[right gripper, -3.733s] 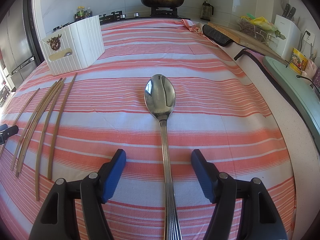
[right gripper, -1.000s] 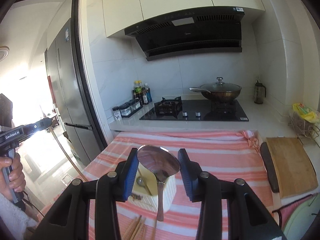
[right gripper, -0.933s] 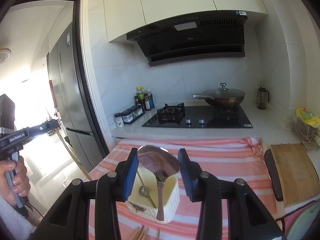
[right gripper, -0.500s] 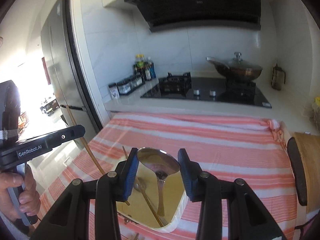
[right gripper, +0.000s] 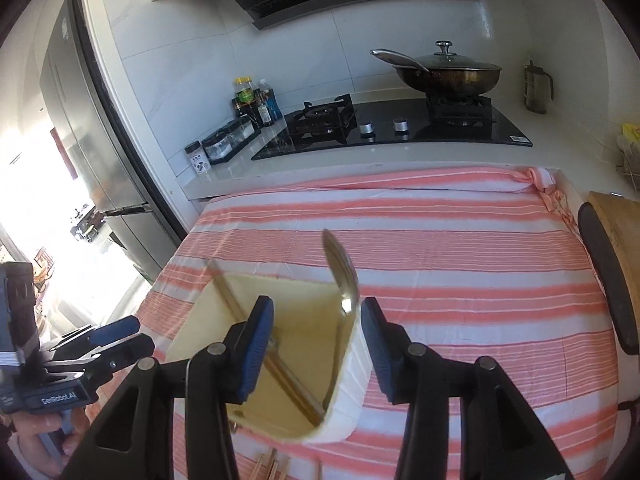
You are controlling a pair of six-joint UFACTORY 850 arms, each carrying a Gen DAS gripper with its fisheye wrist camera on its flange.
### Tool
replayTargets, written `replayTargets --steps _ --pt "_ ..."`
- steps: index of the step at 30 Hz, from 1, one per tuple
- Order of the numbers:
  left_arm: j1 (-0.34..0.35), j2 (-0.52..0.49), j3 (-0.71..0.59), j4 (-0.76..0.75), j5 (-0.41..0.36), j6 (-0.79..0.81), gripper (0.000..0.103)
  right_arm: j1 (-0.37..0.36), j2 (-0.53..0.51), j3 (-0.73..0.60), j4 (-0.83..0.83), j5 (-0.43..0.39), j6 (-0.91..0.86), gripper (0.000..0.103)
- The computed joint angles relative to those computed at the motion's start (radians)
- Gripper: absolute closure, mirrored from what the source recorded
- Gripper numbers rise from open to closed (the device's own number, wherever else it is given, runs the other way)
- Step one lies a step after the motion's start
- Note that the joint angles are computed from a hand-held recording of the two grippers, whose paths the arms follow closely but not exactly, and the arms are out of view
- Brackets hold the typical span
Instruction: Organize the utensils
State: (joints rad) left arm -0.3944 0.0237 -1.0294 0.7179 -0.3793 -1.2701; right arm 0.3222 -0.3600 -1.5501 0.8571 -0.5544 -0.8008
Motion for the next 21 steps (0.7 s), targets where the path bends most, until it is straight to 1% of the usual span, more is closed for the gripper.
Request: replayTargets --steps 1,2,3,4,5,7,9,11,13,14,15,16,18,19,21 --pt "-0.017 0.026 0.034 -0.002 -0.018 0.014 0.028 -0.013 0.044 0.058 0.043 0.002 -0.069 0.056" --pt "-0.04 0.054 0.073 0.01 -0.044 0.006 0.021 -0.026 0.088 0.118 0.08 0.005 -0.137 0.055" --pt "-0.064 0.078 0.111 0.034 -0.068 -0.023 0.017 -0.042 0.138 0.19 0.115 0.01 -0.208 0.049" --pt "-0.092 0.098 0.148 0.057 -0.094 -0.058 0.011 -0.056 0.19 0.268 0.153 0.024 -0.279 0.046" --pt "-0.12 0.112 0.186 0.081 -0.119 -0.106 0.01 -0.07 0.242 0.35 0.19 0.048 -0.348 0.046" --pt "-0.162 0.113 0.238 0.085 -0.152 -0.168 0.01 -0.093 0.332 0.495 0.19 0.098 -0.411 0.046" --pt "-0.193 0.092 0.268 0.091 -0.169 -0.234 0.01 -0.114 0.401 0.616 0.146 0.141 -0.412 0.046" --pt "-0.223 0.061 0.28 0.165 -0.204 -0.353 0.01 -0.139 0.447 0.709 0.097 0.172 -0.379 0.046" --pt "-0.235 0.029 0.275 0.225 -0.231 -0.443 0.01 -0.159 0.471 0.773 0.031 0.211 -0.333 0.046" --pt "-0.23 0.019 0.271 0.227 -0.212 -0.456 0.01 -0.161 0.48 0.797 -0.033 0.237 -0.276 0.046" --pt "-0.221 0.015 0.273 0.231 -0.176 -0.462 0.01 -0.163 0.487 0.814 -0.092 0.257 -0.225 0.046" --pt "-0.223 0.003 0.264 0.235 -0.181 -0.459 0.007 -0.168 0.493 0.827 -0.121 0.265 -0.204 0.046" --pt "-0.234 -0.027 0.236 0.221 -0.221 -0.414 0.005 -0.186 0.496 0.841 -0.114 0.258 -0.206 0.046" --pt "-0.238 -0.04 0.227 0.22 -0.234 -0.396 0.001 -0.196 0.497 0.847 -0.087 0.257 -0.221 0.046" --pt "-0.242 -0.041 0.229 0.234 -0.241 -0.417 0.0 -0.218 0.504 0.869 0.034 0.262 -0.331 0.046"
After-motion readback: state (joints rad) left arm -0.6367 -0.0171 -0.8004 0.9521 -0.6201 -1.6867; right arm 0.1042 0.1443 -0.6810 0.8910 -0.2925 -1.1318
